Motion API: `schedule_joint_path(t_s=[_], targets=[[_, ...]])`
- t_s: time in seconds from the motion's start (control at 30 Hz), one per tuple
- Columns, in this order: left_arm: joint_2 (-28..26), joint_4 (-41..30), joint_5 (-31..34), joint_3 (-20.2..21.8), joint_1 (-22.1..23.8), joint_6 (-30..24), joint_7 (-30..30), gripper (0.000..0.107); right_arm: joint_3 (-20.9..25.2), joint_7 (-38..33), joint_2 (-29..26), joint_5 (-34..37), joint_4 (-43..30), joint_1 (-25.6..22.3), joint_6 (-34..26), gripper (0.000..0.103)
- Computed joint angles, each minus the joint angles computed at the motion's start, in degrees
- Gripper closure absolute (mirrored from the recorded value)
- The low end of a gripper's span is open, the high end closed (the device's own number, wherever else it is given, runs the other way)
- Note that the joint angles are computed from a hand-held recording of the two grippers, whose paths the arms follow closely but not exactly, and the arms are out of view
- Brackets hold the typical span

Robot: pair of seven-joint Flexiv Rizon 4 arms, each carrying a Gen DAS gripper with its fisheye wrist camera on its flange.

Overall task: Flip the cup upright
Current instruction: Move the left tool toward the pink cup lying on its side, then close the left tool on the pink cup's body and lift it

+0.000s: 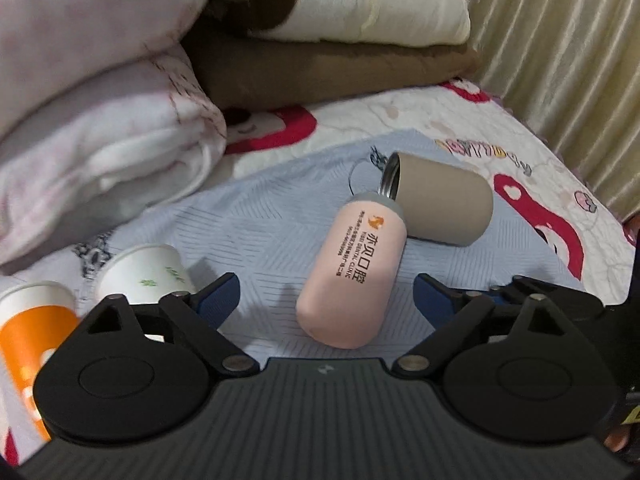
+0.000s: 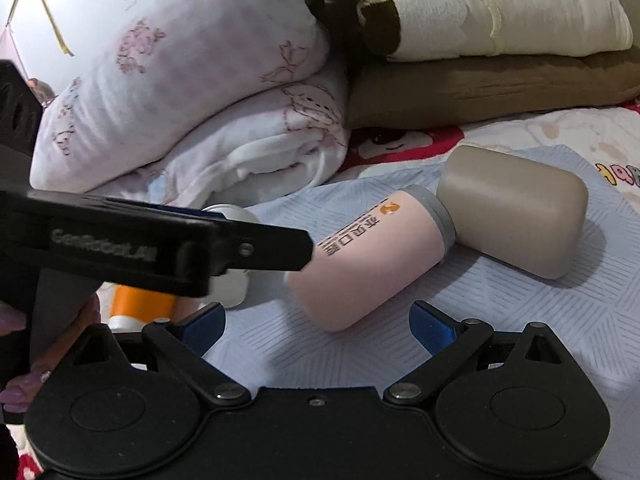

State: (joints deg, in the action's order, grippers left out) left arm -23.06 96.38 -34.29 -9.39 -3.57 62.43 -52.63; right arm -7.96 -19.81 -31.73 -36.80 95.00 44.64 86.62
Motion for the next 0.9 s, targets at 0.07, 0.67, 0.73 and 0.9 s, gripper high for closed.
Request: schedule_joint_path(t_s=[0.07,0.67,0.73,0.9], targets=[[-0.95,-1.1,1.05,0.22,-0.1,-1.11,0.05,0.02,0.52,0.28,-0.95,0.94,-0.85,-0.39,-0.19,0.003],[-2.61,-2.48,-4.53,-0.62,1.24,-8.77,-0.32,0.053,4.88,-4.84,-4.6,8.15,-5.83,-2.62,-3.52,0.013],[-2.41,-2.51,-4.14,-0.36,1.09,-9.41,-0.81,0.054,3.66,-3.15,-4.38,8.13,-5.2,-1.82,-2.88,0.015],[-0.61,-1.3,-3.2,0.81,0.69,-12.24,-3.68,0.057,3.01,-0.43,-3.46,8.19,-3.69,-0.62,-2.16,0.015]])
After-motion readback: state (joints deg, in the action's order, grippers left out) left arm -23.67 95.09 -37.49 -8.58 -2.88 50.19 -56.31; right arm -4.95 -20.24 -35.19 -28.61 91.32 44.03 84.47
